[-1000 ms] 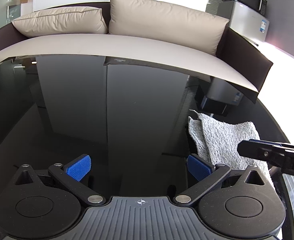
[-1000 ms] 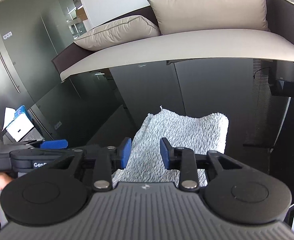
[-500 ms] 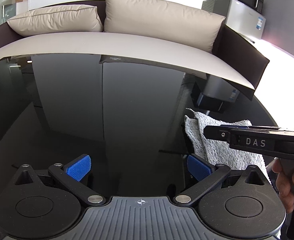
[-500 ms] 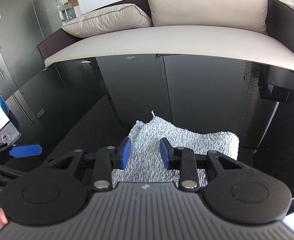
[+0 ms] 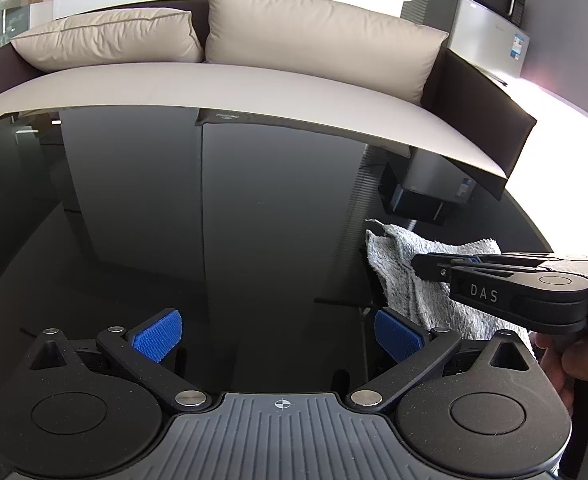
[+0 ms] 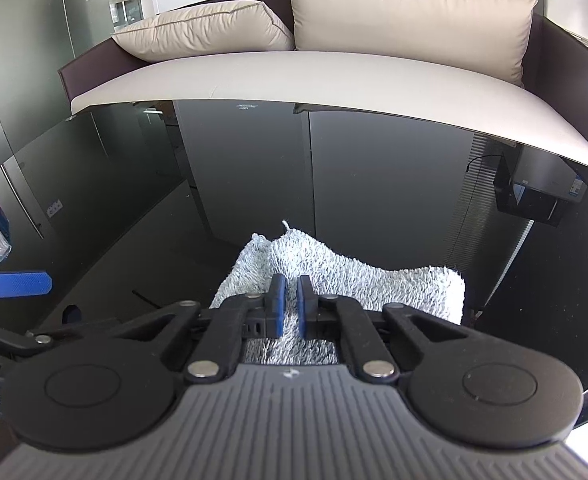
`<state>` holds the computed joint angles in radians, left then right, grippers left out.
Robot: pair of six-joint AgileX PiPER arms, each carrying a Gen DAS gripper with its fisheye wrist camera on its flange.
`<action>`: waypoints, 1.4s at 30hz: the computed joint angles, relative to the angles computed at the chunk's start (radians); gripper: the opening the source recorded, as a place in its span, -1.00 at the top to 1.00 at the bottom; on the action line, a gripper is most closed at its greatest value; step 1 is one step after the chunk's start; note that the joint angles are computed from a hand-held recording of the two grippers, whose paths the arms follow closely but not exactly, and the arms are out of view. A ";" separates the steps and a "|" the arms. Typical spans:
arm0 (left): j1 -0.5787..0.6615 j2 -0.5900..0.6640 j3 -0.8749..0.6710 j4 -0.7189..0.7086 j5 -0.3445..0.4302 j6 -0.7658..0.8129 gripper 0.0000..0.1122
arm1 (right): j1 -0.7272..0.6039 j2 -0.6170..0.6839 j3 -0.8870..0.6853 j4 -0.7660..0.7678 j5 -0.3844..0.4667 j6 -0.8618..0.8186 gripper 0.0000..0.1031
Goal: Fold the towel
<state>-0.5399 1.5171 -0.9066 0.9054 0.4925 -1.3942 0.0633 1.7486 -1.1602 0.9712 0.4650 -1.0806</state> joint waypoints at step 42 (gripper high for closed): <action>0.065 -0.025 -0.002 -0.005 0.008 -0.019 -0.82 | -0.141 -0.259 0.228 0.093 0.317 -0.261 0.43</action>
